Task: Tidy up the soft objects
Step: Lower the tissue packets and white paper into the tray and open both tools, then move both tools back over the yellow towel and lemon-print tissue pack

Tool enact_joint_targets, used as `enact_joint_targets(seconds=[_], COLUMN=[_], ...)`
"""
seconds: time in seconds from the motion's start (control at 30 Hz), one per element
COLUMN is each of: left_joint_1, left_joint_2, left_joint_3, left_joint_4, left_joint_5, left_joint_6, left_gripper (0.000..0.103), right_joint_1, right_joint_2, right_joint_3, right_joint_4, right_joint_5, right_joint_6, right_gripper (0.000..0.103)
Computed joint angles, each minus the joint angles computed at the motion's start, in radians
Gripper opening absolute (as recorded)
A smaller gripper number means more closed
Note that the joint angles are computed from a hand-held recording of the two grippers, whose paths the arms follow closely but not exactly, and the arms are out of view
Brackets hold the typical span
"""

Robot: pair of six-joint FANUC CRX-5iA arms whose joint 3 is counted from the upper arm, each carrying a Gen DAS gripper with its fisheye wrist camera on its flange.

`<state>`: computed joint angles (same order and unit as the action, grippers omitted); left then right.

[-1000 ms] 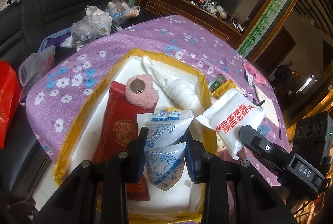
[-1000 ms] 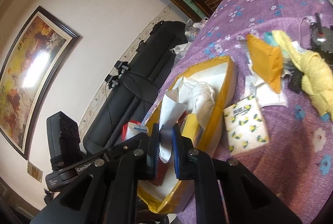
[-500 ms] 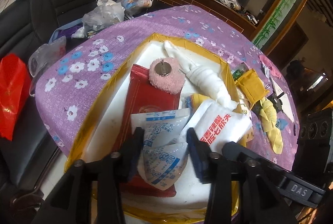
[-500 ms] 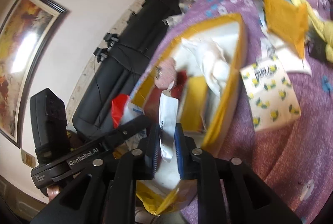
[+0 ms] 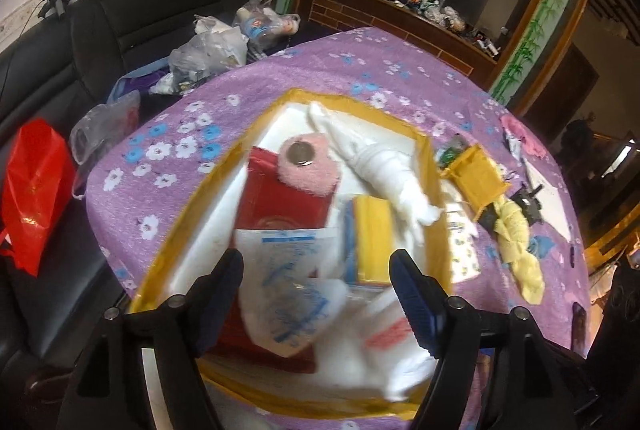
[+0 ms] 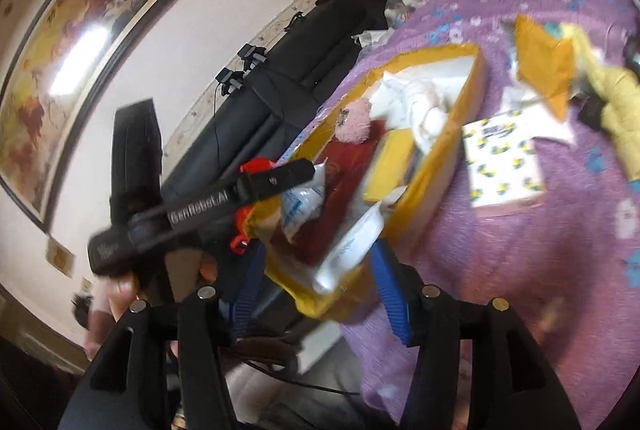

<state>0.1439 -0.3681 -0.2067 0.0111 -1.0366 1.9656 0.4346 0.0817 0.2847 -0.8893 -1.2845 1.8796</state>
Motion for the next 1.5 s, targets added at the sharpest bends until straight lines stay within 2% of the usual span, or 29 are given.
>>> enact_joint_targets(seconds=[0.3,0.47,0.67,0.9,1.03,1.13,1.5], left_joint_1=[-0.121,-0.176,-0.219,-0.253,-0.263,-0.266,-0.281], left_joint_2=[0.046,0.075,0.112,0.149,0.163,0.173,0.194], left_joint_3=[0.065,0.092,0.114,0.136,0.139,0.141,0.150], left_joint_4=[-0.038,-0.046,-0.039,-0.034,-0.028,-0.022,-0.028], left_joint_5=[0.007,0.011,0.009,0.007,0.005,0.002,0.003], left_joint_6=[0.016,0.008,-0.007,-0.017,-0.018,-0.022,-0.020], left_gripper=[0.079,0.079,0.079,0.079,0.079,0.079,0.079], right_joint_1=[-0.089,-0.107,-0.129,-0.135,-0.160,-0.184,-0.205], right_joint_2=[-0.039,-0.055,-0.059,-0.057,-0.044,-0.043,-0.035], right_joint_3=[-0.053,-0.094,-0.125,-0.133,-0.123,-0.124,-0.100], right_joint_4=[0.051,0.123,0.157,0.174,0.137,0.099,0.103], right_joint_5=[0.101,0.189,0.245,0.265,0.239,0.216,0.228], right_joint_6=[-0.065,-0.130,-0.180,-0.190,-0.179,-0.163,-0.193], right_gripper=[0.055,0.057,0.057,0.057,0.063,0.063,0.063])
